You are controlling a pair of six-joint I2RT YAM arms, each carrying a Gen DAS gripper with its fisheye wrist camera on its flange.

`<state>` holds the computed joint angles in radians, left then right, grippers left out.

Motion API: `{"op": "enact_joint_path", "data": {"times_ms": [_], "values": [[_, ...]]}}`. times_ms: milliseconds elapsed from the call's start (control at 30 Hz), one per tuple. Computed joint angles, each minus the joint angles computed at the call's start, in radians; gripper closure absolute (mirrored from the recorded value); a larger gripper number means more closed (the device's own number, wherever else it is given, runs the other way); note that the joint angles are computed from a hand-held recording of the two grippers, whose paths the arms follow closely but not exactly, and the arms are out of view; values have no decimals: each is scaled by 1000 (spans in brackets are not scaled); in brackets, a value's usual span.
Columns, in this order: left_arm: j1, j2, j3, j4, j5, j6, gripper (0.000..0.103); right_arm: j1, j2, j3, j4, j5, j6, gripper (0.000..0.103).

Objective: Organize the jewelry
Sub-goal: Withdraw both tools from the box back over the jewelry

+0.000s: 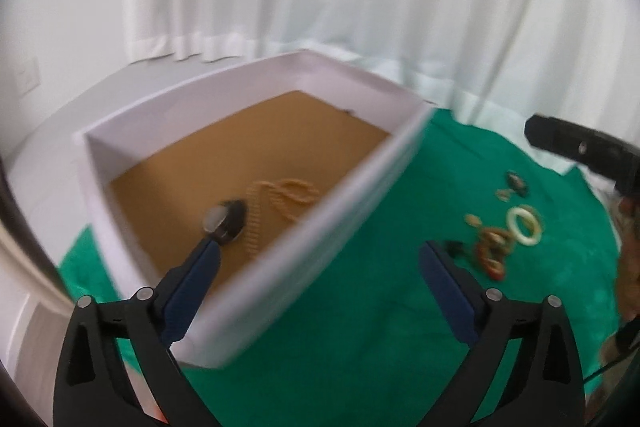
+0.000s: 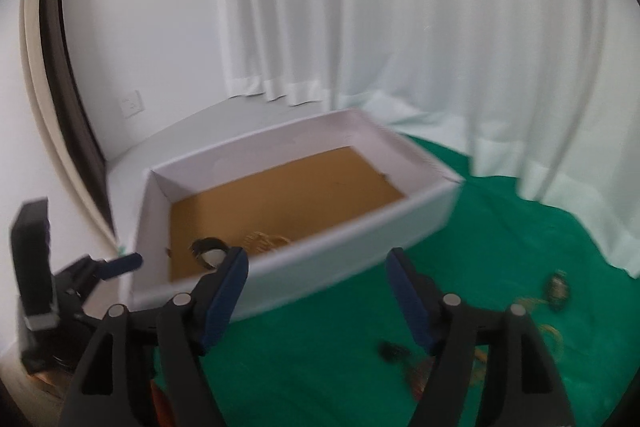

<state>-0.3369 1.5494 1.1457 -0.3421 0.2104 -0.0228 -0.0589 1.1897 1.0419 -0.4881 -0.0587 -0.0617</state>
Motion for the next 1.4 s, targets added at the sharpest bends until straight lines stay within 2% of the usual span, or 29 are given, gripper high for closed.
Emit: {"op": "enact_joint_path", "data": {"times_ms": [100,300,433,567,733,933,1400], "values": [[-80,-38,-63,36,1,-15,3,-79,-203,-173,17,18,-19,26],[-244,-59,-128,59,-39,-19,1,-448,-485,-366,-121,-137,-147,26],[-340,-64,-163,61,-74,-3,1,-762,-573,-441,-214,-314,-279,26],[-414,-47,-176,49,-111,13,1,-966,-635,-501,-258,-402,-383,26],[-461,-36,-184,31,-130,28,1,-1018,-681,-558,-304,-409,-429,25],[-493,-34,-186,25,-168,30,1,-1111,-727,-575,-381,-499,-536,25],[-474,0,-169,-4,-177,11,1,-1078,-700,-571,-390,-491,-518,25]]}}
